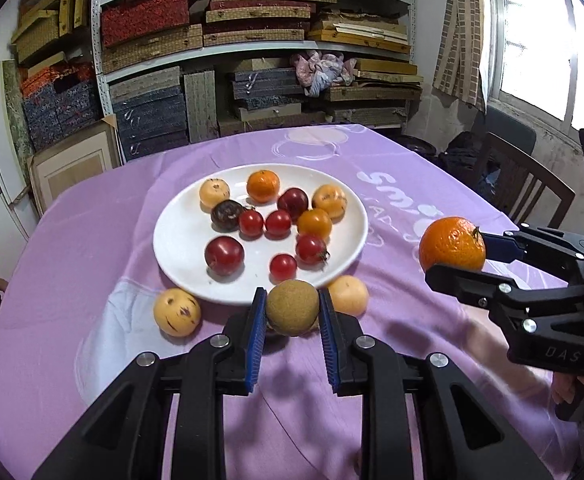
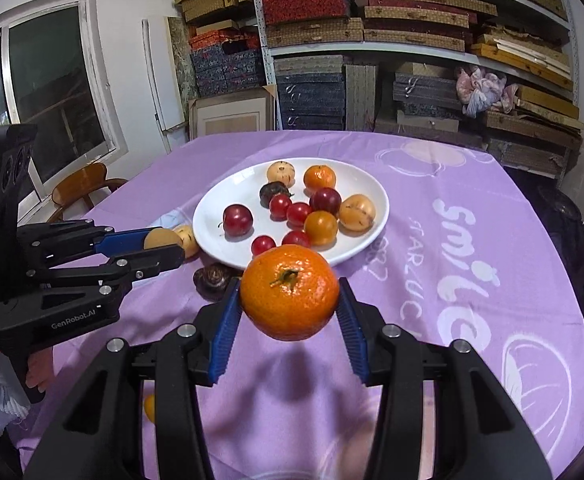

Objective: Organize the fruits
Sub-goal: 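Carry the brown fruit and tangerine onto the plate and open both tools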

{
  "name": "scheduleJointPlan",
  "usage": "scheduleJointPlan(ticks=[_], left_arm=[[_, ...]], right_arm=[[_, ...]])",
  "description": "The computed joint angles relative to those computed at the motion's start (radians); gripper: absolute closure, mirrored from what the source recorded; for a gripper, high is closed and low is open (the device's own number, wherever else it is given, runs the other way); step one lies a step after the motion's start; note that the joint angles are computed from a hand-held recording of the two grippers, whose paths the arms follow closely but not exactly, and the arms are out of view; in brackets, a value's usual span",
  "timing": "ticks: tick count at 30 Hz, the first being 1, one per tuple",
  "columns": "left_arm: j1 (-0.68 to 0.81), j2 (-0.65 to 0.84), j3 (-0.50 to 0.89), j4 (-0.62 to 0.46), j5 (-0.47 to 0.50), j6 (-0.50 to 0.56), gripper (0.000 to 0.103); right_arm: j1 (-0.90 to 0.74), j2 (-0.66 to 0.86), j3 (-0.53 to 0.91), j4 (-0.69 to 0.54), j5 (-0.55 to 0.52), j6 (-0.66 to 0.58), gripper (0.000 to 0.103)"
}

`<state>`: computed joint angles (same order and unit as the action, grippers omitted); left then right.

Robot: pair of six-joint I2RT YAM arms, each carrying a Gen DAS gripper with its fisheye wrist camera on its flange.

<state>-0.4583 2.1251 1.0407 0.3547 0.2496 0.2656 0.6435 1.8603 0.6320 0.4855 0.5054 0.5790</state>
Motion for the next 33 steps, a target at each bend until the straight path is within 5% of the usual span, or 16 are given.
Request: scheduleJointPlan(ticks=[9,21,29,33], left_arm=[[-0.019,0.172,0.326,-0.119,-0.102,-0.040,0.077],[0.006,0.437,0.721,-0.329,-0.117,-0.095,0.077],[0.010,0.497,0.813,-0.360,-0.146,-0.112,0.074],[0.013,0.496,0.802,-0.352,-0.156,-0.122,0.060]], right_arm=[[-0.151,0.139,0.298,-0.127,-0.062,-0.122,0.057],[-0.251,0.382,0.589,-0.221,-0.134,-0.156,0.057],[-0.277,0.466,0.660,-0.231,-0.147,-0.148,0.052],[-0.264,0.435,0.609,-0.187,-0.117,-0.145,0.051]])
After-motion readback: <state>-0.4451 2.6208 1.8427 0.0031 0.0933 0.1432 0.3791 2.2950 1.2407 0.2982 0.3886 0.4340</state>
